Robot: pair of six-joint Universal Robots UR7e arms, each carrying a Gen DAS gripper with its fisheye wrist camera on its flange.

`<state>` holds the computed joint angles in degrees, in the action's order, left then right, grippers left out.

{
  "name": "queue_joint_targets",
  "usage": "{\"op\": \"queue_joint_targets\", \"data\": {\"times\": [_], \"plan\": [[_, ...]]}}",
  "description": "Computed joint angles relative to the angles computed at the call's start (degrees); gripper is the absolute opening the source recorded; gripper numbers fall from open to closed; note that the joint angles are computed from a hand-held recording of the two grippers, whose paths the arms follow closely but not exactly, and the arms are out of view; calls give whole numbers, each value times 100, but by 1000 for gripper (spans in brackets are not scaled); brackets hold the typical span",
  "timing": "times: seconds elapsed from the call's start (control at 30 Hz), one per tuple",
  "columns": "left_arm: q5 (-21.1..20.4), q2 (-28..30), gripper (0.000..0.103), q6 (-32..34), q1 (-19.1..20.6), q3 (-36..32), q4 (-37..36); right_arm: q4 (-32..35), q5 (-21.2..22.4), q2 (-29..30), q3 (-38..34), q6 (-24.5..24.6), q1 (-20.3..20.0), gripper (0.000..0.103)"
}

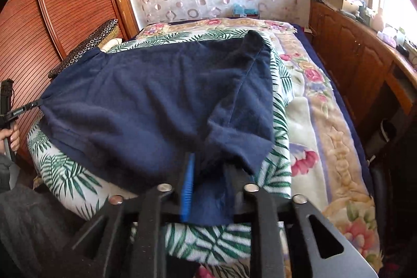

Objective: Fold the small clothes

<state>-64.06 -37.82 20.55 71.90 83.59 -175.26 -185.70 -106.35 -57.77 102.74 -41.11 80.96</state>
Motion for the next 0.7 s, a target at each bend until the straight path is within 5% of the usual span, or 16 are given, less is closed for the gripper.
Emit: {"op": "queue_joint_targets", "data": {"times": [0.37,0.63,0.7], "plan": [[-177,74,75,102,-41,-76,14,-757,-581,256,162,-102,-48,29],[193,259,80,194,-133,-157,-109,-858,-657,304,192,-228,-43,29],[261,305,80,224,-151,-194,-124,-774,-565,276,211,-264,-61,22]]}}
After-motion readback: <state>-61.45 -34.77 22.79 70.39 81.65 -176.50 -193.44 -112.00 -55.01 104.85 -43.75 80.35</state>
